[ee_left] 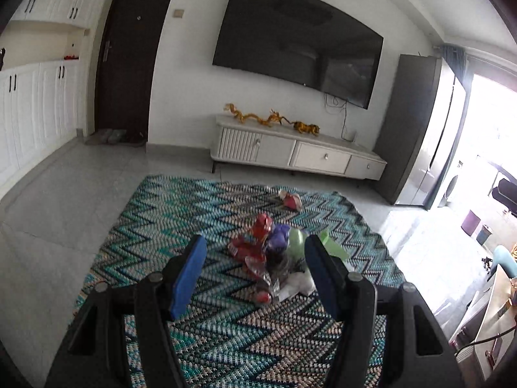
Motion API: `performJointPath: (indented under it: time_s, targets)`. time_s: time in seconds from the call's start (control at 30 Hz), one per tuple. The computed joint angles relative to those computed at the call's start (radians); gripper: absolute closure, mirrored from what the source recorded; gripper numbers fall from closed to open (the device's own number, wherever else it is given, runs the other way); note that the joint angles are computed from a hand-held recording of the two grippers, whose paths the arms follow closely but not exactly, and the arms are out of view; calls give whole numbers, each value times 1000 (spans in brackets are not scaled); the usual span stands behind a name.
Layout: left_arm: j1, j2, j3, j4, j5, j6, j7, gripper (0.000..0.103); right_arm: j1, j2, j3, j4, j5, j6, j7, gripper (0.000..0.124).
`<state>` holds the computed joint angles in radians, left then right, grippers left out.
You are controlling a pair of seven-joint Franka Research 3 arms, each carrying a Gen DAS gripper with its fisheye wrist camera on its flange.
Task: Collect trash
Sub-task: 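Return both tools to the trash pile on the rug, then grasp a white plastic bag with the right tool while the left tool grasps a clear wrapper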
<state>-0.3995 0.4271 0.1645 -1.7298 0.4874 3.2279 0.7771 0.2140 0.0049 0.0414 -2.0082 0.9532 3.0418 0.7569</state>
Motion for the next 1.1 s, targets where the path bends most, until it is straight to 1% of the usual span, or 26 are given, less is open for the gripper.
performJointPath:
  time_s: [0.03, 0.07, 0.13, 0.17, 0.27, 0.37, 0.4, 0.53, 0.6, 0.63, 0.7, 0.77, 0.83, 0.97, 1.03, 1.1]
  targets:
    - [49, 16, -60, 11, -8, -9, 26, 42, 2, 9, 1, -1, -32, -4, 32, 67]
    - [70, 28, -91, 19, -15, -17, 41, 42, 2, 21, 1, 3, -62, -8, 61, 67]
    - [148, 68, -194, 53, -36, -52, 102, 42, -1, 51, 0, 14, -132, -21, 129, 67]
    - [173, 82, -227, 61, -45, -66, 128, 42, -4, 77, -2, 31, -173, -37, 168, 67]
    - [240, 150, -330, 120, -92, -130, 218, 44, -21, 125, 6, 53, -229, -77, 217, 67]
    - [289, 212, -406, 170, -154, -172, 301, 51, -36, 207, 11, 112, -293, -143, 266, 67]
    - [303, 231, -428, 185, -176, -183, 326, 56, -46, 232, 18, 134, -301, -167, 269, 67]
    - [351, 307, -502, 249, -260, -208, 421, 64, -62, 350, 32, 239, -361, -267, 305, 67]
    - [374, 344, -541, 281, -299, -217, 468, 72, -63, 390, 40, 275, -386, -300, 316, 67]
    - [383, 356, -558, 291, -316, -222, 492, 74, -64, 417, 42, 304, -398, -316, 320, 67]
    - [398, 375, -587, 306, -346, -228, 539, 82, -67, 469, 52, 358, -417, -350, 320, 67]
    - [406, 384, -607, 310, -371, -231, 580, 87, -69, 512, 57, 406, -434, -377, 320, 67]
    - [400, 386, -604, 311, -395, -230, 594, 88, -65, 561, 60, 463, -455, -403, 323, 67]
    - [413, 396, -621, 315, -442, -239, 617, 89, -58, 627, 63, 543, -487, -434, 326, 67]
    - [410, 391, -615, 310, -458, -238, 618, 89, -59, 660, 69, 583, -496, -453, 326, 67]
    - [394, 384, -594, 304, -461, -234, 612, 89, -59, 688, 75, 616, -502, -466, 318, 68]
